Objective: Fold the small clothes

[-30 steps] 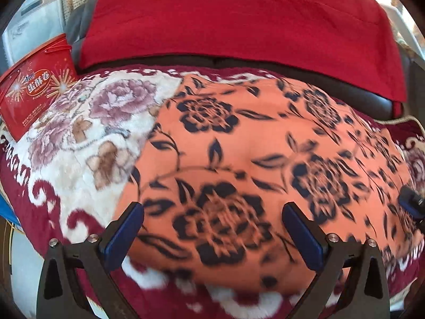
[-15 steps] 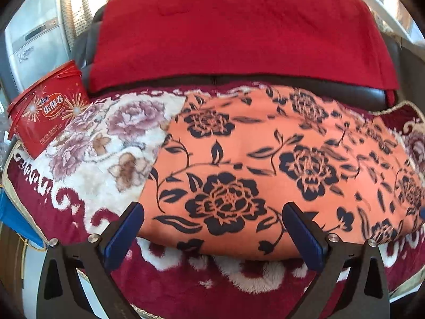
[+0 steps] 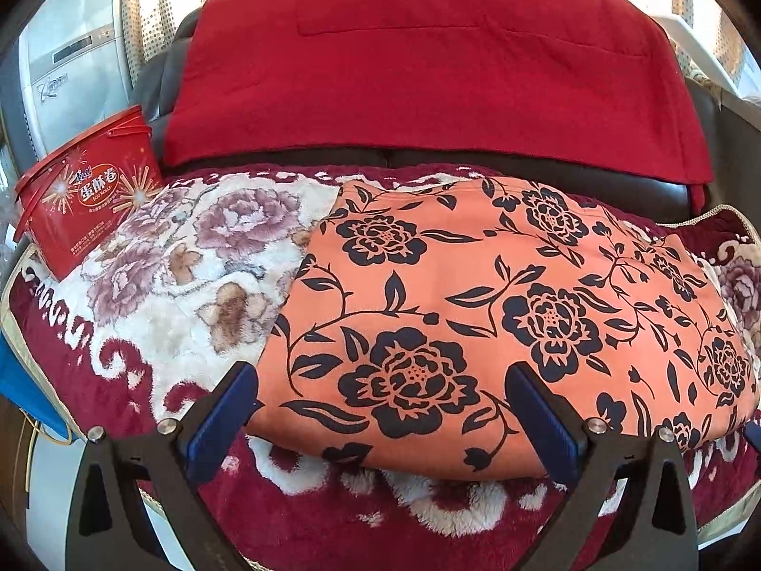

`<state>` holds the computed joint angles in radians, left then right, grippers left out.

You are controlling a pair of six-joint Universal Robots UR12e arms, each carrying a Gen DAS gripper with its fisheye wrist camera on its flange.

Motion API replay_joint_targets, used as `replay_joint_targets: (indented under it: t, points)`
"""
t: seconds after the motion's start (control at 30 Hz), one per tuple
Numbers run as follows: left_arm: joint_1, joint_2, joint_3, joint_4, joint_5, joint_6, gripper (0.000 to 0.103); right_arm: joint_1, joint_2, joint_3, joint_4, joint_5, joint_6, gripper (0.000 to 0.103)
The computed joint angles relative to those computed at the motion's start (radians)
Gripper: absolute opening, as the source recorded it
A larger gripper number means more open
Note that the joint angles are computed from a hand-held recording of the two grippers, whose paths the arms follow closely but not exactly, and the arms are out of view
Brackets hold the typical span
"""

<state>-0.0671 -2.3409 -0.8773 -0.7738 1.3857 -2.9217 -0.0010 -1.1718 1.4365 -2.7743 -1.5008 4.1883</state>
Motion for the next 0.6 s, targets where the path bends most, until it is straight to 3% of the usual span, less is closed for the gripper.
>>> replay_joint_targets:
  t: [0.3,0.47,0.6]
  points:
    - [-0.003,-0.007,0.011,-0.012,0.001,0.001,0.103,-0.031,-0.007,0.064,-0.094,0.031,0.165,0.076]
    - [-0.005,-0.012,0.018,-0.016,0.007,-0.001,0.103,-0.045,0.003,0.079,-0.142,0.036,0.24,0.064]
    - [-0.006,-0.017,0.026,-0.025,0.01,-0.002,0.103,-0.047,0.014,0.071,-0.141,0.034,0.249,0.049]
